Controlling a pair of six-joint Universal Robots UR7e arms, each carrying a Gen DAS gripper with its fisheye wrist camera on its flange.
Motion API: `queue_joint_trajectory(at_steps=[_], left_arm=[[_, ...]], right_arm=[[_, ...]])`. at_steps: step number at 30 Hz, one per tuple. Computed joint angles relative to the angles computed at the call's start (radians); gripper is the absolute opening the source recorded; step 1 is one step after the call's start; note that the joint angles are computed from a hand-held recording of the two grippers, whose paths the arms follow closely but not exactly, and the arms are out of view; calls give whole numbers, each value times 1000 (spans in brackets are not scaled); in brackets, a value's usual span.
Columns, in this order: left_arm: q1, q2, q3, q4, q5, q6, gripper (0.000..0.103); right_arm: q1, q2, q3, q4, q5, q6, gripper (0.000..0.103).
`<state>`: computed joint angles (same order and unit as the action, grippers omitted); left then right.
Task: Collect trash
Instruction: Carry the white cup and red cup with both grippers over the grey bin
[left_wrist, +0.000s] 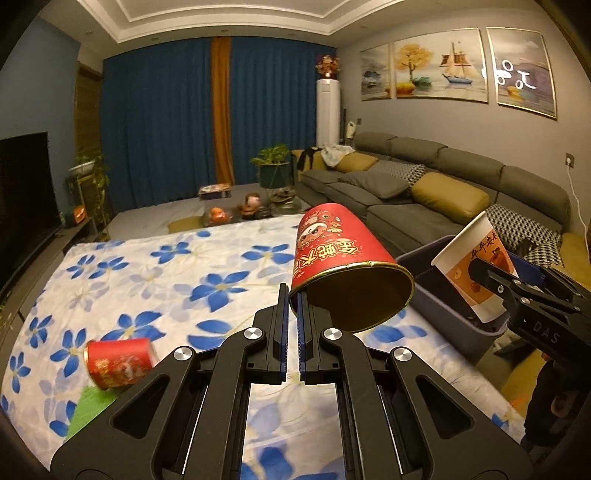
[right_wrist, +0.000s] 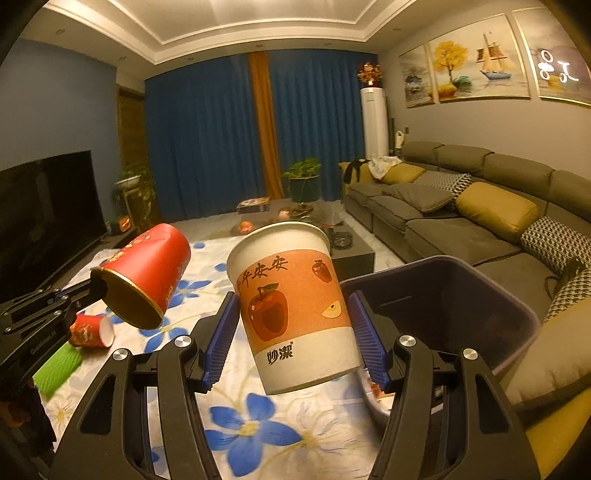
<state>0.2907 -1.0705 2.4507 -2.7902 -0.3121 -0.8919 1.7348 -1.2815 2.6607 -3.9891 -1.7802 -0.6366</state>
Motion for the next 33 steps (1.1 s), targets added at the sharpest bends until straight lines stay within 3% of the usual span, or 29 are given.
queue_joint_trajectory(at_steps=[13, 23, 33], left_arm=[[59, 277, -182, -527, -82, 481, 3], [117, 419, -334, -675, -179, 670, 3], [159, 493, -423, -695, -234, 727, 3]], right_arm=[[-129, -129, -37, 21, 34, 6, 60], [-217, -173, -65, 49, 75, 18, 60], [-269, -191, -84, 64, 109, 30, 60]])
